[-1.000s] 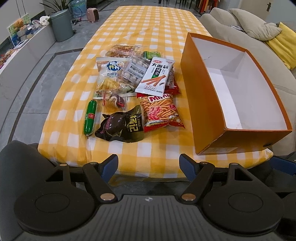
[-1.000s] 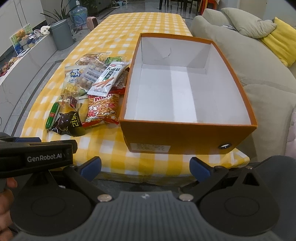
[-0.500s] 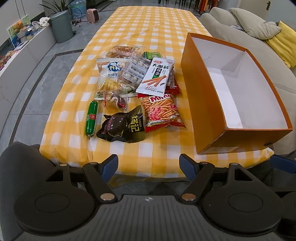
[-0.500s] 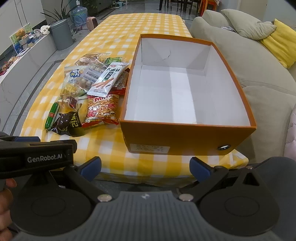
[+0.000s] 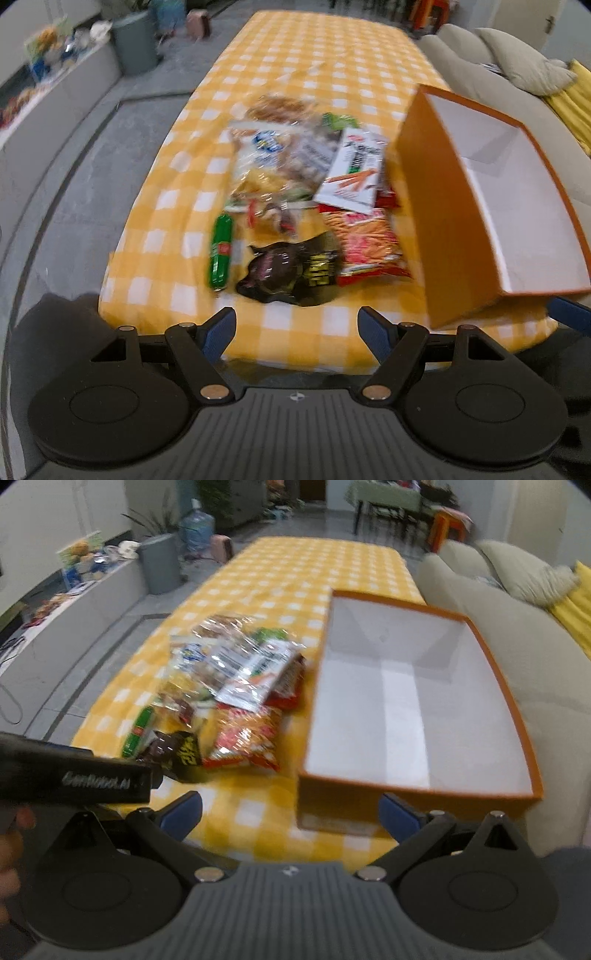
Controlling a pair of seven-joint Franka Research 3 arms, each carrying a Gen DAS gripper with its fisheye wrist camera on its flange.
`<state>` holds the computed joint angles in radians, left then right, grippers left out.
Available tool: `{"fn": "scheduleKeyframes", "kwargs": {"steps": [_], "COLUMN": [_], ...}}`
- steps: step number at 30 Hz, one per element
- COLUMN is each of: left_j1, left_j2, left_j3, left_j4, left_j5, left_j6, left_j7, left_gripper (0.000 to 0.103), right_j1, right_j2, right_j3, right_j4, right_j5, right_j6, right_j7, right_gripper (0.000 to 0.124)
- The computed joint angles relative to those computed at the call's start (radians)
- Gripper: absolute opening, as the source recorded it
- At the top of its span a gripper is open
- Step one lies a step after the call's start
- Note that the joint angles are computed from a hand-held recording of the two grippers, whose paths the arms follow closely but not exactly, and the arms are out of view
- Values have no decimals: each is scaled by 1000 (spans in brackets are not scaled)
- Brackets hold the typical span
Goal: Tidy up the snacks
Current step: 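Reach the left gripper to the green sausage while the right gripper approaches the dark brown packet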
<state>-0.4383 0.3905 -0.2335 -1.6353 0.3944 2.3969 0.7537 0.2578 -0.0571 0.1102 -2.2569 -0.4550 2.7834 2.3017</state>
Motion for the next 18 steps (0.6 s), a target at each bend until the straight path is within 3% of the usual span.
{"fn": "scheduleKeyframes", "kwargs": {"steps": [3, 7, 12, 14, 18], "left_j1": [52, 54, 87, 90, 81], "left_j2": [9, 33, 89, 127, 203], "left_j3": [-20, 5, 3, 9, 31], "left_j4": [-10, 12, 60, 108, 198], "left_j5": [-77, -73, -104, -116, -109], "left_j6": [35, 14, 30, 3, -21], "left_j7": [83, 85, 158, 175, 191], "left_gripper": [84, 82, 80, 74, 62], "right_j1": [-5, 0, 22, 28, 42], "right_j2": [13, 41, 73, 83, 109], "right_j3": [1, -6, -28, -44, -58], "right_j4": [-2, 10, 11, 14, 21], "right_j5": [-67, -160, -64, -124, -58], "right_j6": [60, 106, 163, 189, 223], "right_j7": [22, 39, -57, -15, -81], "right_gripper": [99, 93, 94, 93, 92]}}
